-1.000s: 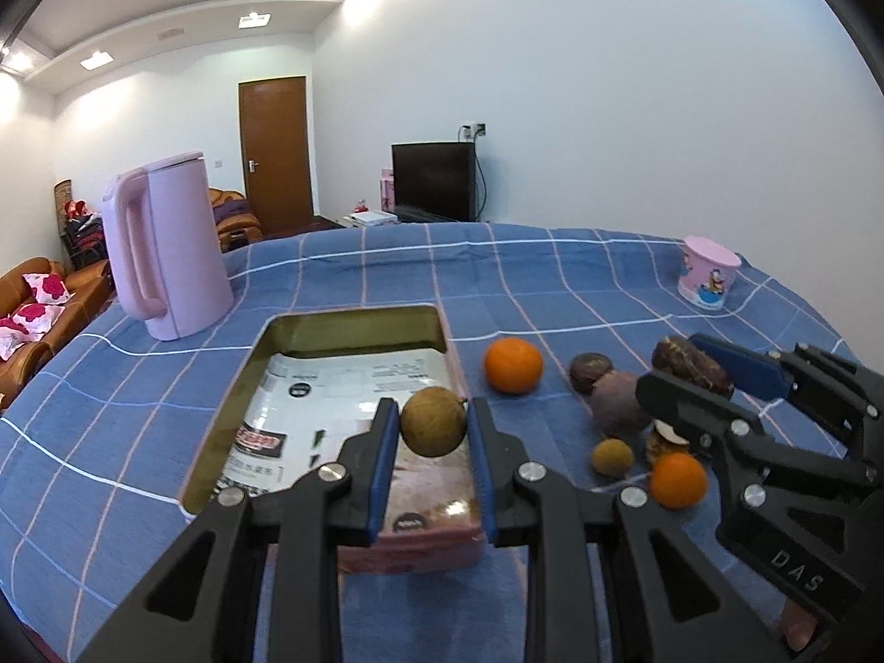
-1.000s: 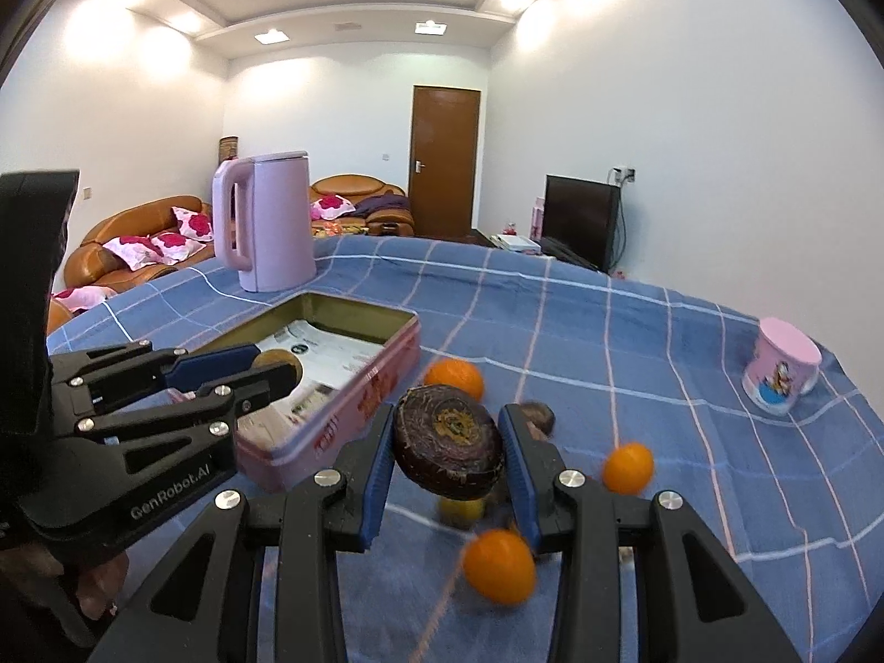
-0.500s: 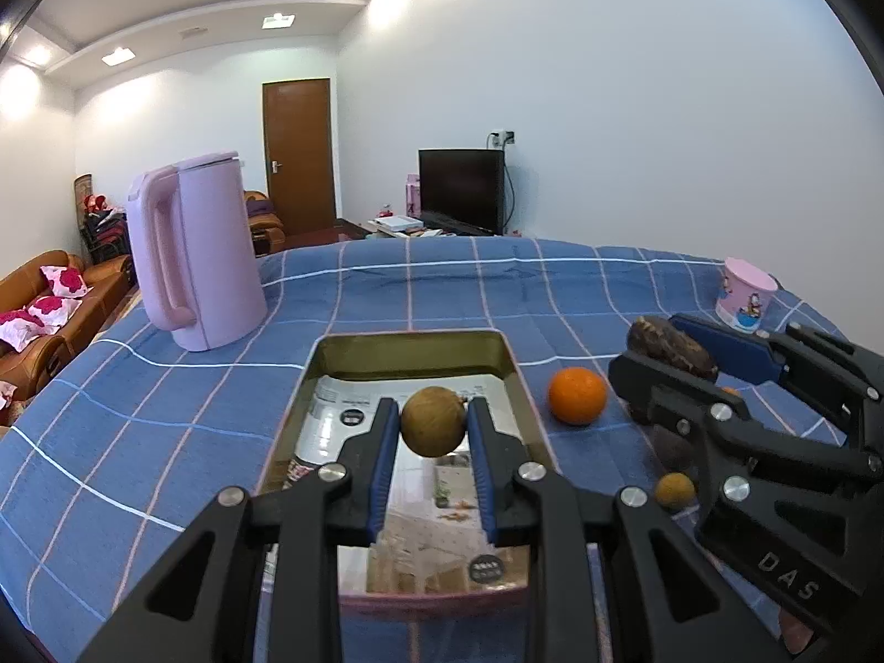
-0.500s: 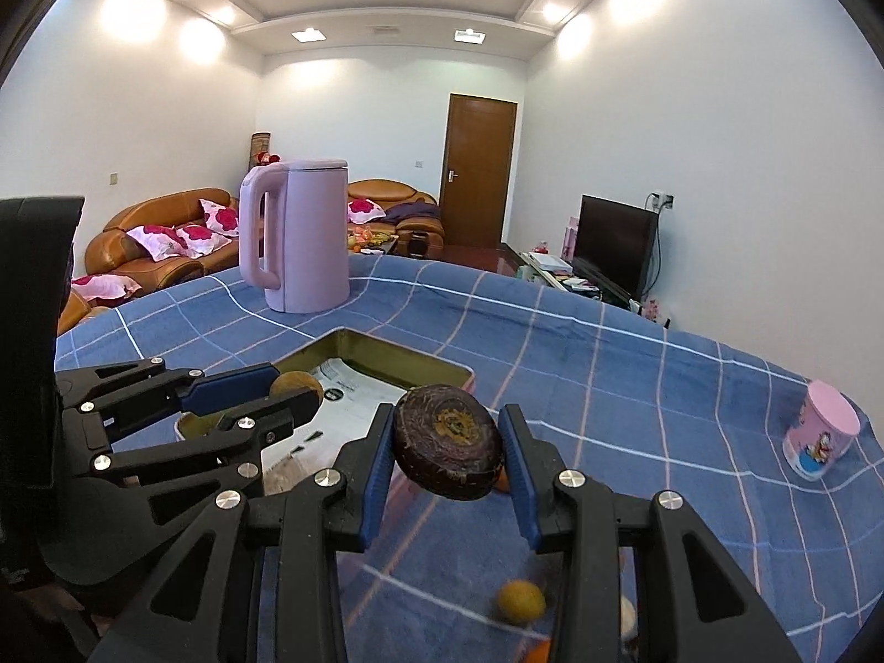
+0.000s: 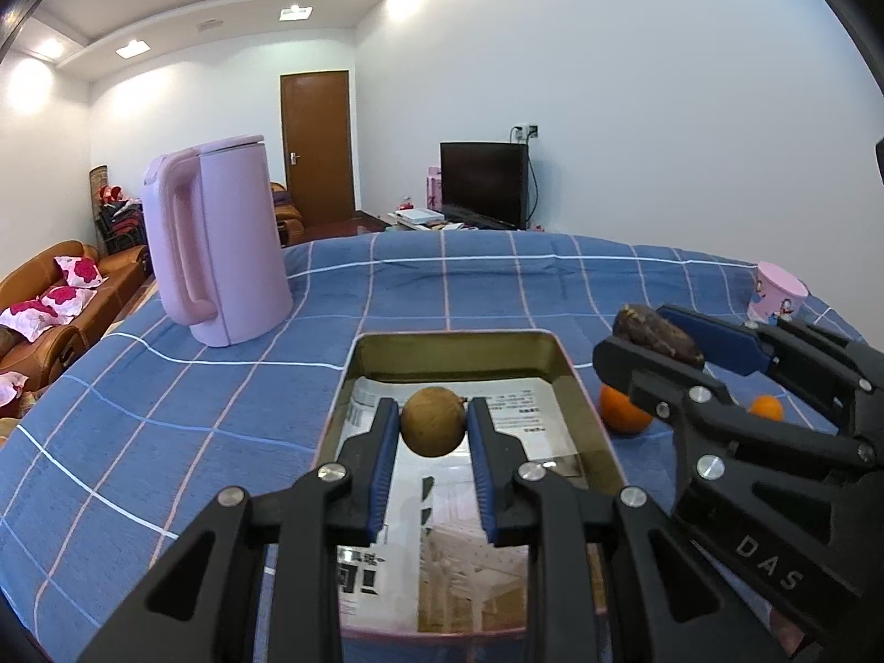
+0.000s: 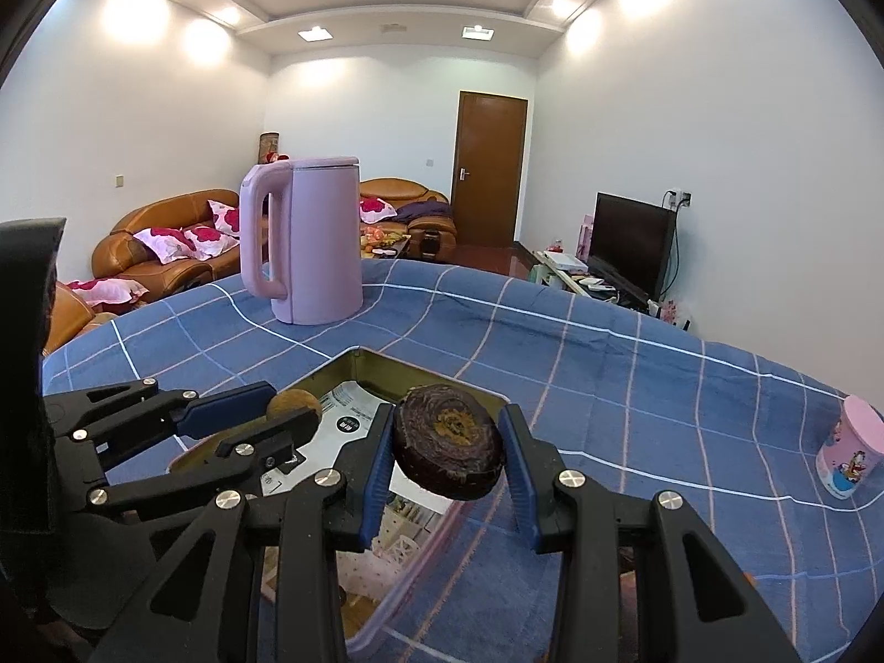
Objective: Organize fruits
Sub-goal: 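Carry the brown fruit and dark slice over the pink tin with both tools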
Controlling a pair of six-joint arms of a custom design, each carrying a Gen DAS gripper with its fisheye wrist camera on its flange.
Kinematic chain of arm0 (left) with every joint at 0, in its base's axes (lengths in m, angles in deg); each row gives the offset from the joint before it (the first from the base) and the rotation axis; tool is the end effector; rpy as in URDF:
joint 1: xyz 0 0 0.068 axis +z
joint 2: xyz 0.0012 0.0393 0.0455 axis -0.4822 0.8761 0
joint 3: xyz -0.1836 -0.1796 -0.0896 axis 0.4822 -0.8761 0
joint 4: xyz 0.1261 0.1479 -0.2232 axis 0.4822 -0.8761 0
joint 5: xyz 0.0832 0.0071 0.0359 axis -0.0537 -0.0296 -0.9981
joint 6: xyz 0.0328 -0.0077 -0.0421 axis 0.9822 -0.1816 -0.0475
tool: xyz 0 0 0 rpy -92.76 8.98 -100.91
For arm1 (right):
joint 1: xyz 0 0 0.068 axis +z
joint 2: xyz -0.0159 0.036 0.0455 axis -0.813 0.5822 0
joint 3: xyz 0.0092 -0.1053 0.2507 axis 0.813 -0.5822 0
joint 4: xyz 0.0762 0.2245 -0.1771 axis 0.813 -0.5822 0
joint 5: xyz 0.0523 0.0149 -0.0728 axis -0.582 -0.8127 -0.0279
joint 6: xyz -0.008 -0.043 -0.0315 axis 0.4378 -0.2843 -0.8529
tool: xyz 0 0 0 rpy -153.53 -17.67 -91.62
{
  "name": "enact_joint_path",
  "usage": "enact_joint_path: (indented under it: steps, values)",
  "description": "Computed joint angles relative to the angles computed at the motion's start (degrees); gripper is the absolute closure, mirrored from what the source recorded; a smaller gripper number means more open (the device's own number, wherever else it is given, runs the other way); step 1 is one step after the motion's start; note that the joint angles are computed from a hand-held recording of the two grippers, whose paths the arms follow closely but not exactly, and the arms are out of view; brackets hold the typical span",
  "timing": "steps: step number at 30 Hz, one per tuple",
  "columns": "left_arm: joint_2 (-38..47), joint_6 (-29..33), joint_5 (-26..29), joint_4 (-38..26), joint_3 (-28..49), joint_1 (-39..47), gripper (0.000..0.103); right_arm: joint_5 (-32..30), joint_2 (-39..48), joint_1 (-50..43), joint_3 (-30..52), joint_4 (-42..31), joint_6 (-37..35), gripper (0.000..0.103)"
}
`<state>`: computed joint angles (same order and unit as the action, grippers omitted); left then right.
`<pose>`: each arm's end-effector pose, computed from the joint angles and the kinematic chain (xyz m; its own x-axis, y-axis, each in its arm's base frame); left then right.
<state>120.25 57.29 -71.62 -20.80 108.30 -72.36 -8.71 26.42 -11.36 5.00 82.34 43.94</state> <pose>0.2181 -0.1811 0.0548 -0.4976 0.0458 -0.8662 0.0929 0.9957 -0.0007 0.2294 0.1954 0.0767 -0.3709 -0.2294 -0.8999 -0.3460 0.9334 -0.0953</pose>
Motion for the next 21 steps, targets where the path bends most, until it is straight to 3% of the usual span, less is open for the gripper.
enact_joint_path:
  steps: [21]
  values:
    - [3.25,0.65,2.25,-0.3,2.02,3.52,0.077,-4.94,8.28,-2.37,7.26,-3.3,1.17,0.063]
